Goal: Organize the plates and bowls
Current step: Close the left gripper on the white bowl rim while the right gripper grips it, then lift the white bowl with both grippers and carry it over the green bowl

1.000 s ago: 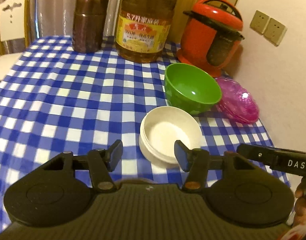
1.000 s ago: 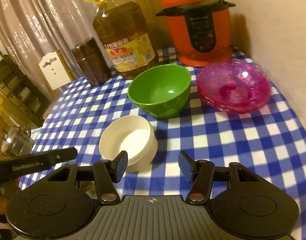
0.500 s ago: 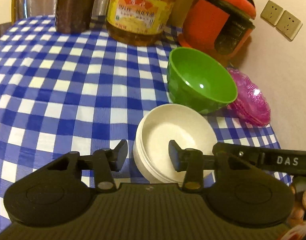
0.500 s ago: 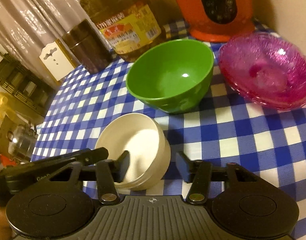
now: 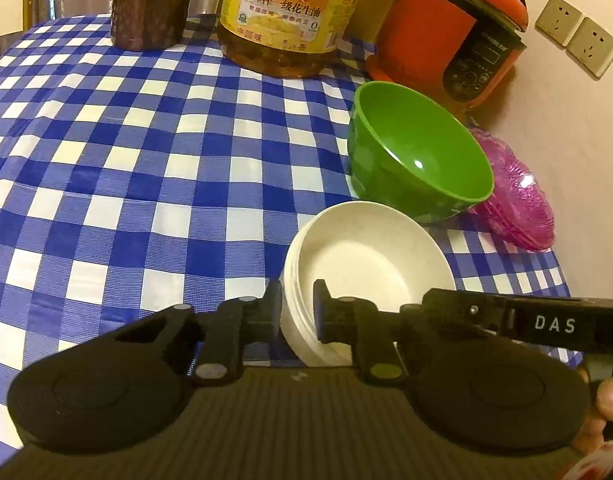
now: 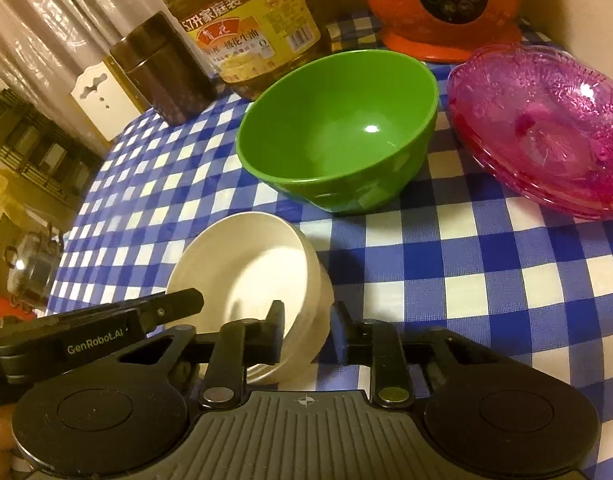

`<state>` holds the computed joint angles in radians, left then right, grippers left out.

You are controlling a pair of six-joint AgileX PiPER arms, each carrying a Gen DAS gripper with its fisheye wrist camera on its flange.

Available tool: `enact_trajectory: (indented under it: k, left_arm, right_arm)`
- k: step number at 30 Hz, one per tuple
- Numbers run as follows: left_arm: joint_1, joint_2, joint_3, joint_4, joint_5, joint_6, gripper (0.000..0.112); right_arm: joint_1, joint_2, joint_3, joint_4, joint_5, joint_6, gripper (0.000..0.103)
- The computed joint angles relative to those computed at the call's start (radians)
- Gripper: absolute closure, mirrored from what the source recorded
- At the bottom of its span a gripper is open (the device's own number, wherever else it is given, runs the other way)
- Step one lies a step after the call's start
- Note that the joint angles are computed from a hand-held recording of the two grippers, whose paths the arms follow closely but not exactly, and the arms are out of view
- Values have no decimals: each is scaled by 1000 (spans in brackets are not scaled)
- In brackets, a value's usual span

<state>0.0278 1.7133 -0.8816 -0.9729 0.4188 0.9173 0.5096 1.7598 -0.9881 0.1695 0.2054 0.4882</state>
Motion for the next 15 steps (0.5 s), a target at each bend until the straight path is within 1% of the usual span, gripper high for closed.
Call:
enact_trajectory:
  k: [1, 2, 3, 5, 8, 11, 15]
  left_arm:
    - [-4, -2, 1, 4, -5, -2, 98]
    - [-6, -3, 2, 8, -8, -6, 99]
    - [-8, -4, 3, 12, -9, -12, 99]
    - [-6, -7, 3, 23, -2, -23, 99]
    - [11, -20, 6, 24, 23, -22, 99]
    - [18, -44, 16, 28, 35, -25, 99]
    - [14, -87, 35, 69, 30, -65, 99]
  right_arm:
    - [2, 1, -3, -8, 0, 10, 81]
    - [7, 3, -5, -25, 0, 27, 85]
    - [11, 3, -6, -38, 2, 39, 85]
    - [22, 3, -9, -115, 6, 114, 86]
    - [17, -9, 4, -78, -3, 76, 87]
    - [17, -16, 1, -79, -1, 72, 88]
    - [29, -38, 7, -141, 1, 131, 89]
